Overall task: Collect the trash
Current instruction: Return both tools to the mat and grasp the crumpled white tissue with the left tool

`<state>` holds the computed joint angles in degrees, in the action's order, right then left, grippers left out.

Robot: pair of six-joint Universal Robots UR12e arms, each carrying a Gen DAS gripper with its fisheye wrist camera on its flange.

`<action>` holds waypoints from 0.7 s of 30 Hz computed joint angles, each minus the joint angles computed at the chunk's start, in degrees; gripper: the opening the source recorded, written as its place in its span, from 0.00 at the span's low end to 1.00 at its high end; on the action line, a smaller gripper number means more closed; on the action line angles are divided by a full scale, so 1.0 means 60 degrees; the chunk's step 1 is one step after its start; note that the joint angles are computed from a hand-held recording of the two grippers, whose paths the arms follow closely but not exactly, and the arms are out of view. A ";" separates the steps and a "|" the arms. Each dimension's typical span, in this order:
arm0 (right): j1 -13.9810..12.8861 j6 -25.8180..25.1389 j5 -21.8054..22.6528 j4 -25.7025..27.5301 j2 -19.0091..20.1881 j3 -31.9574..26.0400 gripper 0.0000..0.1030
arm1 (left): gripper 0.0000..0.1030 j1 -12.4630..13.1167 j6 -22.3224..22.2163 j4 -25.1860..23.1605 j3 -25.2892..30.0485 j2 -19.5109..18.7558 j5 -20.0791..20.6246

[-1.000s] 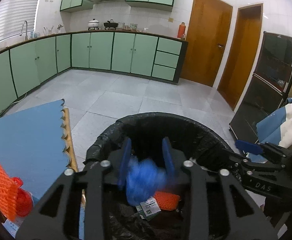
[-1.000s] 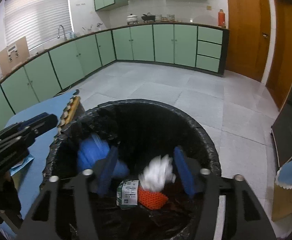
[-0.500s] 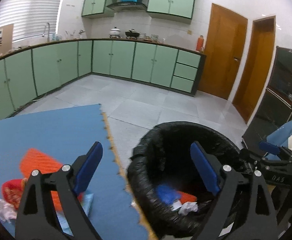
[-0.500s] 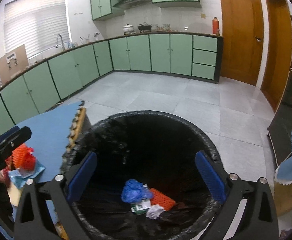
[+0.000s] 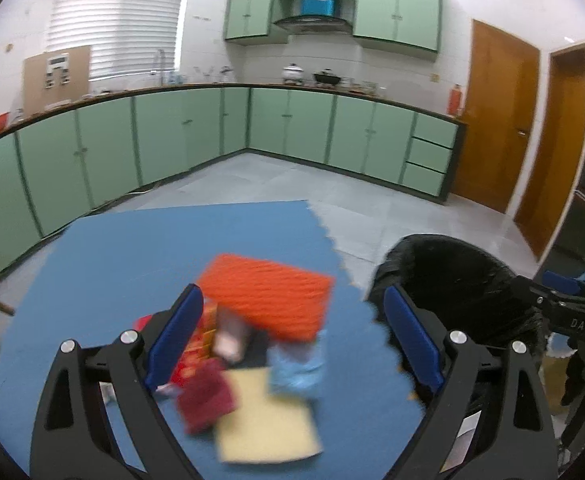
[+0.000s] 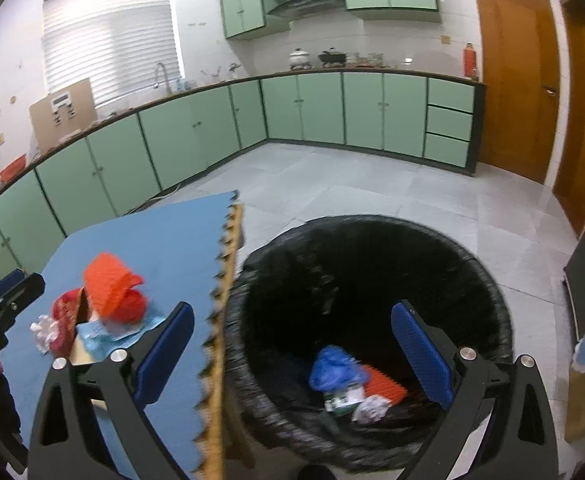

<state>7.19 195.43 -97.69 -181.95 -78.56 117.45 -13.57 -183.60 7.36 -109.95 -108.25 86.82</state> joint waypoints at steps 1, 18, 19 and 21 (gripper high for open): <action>0.0106 -0.0032 0.0028 -0.0009 0.0055 -0.0045 0.94 | 0.86 0.0063 0.0009 0.0040 -0.0110 0.0065 0.0093; 0.1249 -0.0251 0.0418 -0.0314 0.0902 -0.0711 0.93 | 0.86 0.1023 -0.0143 -0.0133 -0.1356 0.0701 0.1171; 0.1286 -0.0288 0.0472 -0.0305 0.0959 -0.0751 0.91 | 0.86 0.1070 -0.0121 -0.0147 -0.1392 0.0710 0.1163; 0.1351 -0.0411 0.0515 -0.0236 0.1023 -0.0807 0.87 | 0.86 0.1131 -0.0080 -0.0143 -0.1450 0.0694 0.1193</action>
